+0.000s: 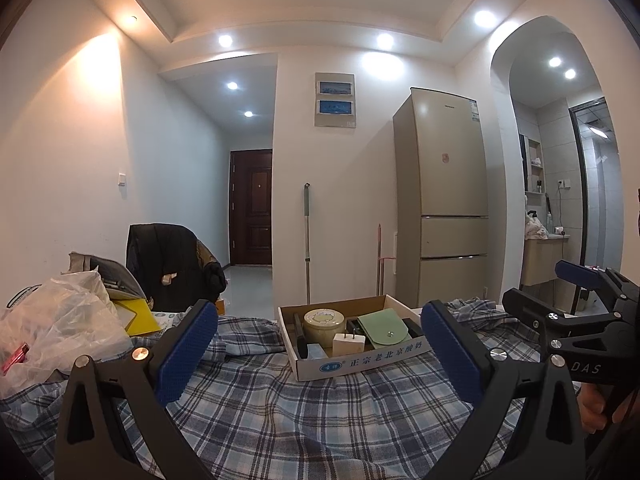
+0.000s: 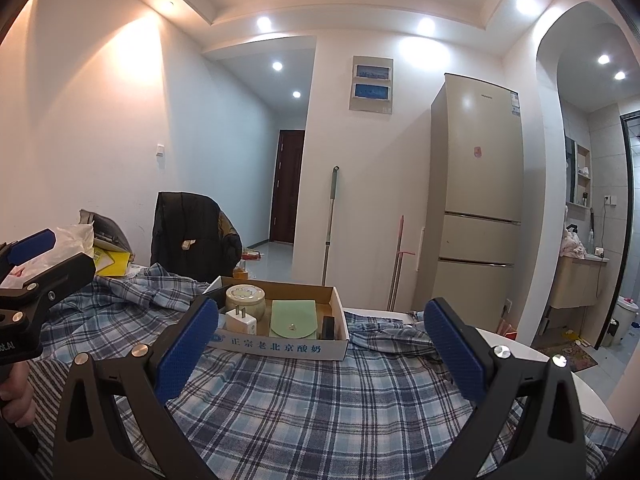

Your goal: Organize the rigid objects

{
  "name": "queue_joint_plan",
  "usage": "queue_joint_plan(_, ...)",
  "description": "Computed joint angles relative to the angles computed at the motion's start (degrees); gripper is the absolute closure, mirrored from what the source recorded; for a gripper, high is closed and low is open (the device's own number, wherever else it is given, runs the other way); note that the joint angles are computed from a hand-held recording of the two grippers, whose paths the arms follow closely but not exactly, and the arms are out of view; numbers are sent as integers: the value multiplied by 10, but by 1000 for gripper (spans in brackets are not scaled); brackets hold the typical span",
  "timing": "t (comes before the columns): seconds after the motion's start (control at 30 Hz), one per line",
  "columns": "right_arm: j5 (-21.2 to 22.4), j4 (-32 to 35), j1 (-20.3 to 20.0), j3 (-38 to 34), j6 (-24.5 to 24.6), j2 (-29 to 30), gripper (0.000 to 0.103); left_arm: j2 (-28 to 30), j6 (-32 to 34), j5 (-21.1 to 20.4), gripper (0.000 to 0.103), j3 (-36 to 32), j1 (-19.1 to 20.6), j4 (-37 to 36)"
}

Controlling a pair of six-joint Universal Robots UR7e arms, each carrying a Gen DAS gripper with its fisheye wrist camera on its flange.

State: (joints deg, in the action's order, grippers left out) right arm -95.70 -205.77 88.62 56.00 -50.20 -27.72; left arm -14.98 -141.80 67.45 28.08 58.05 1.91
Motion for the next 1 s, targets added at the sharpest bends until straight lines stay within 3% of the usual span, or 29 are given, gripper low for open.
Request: queue_joint_plan(1.0,0,-1,-1,2,-2,0,0,-1,1,2,0,5,0,-3)
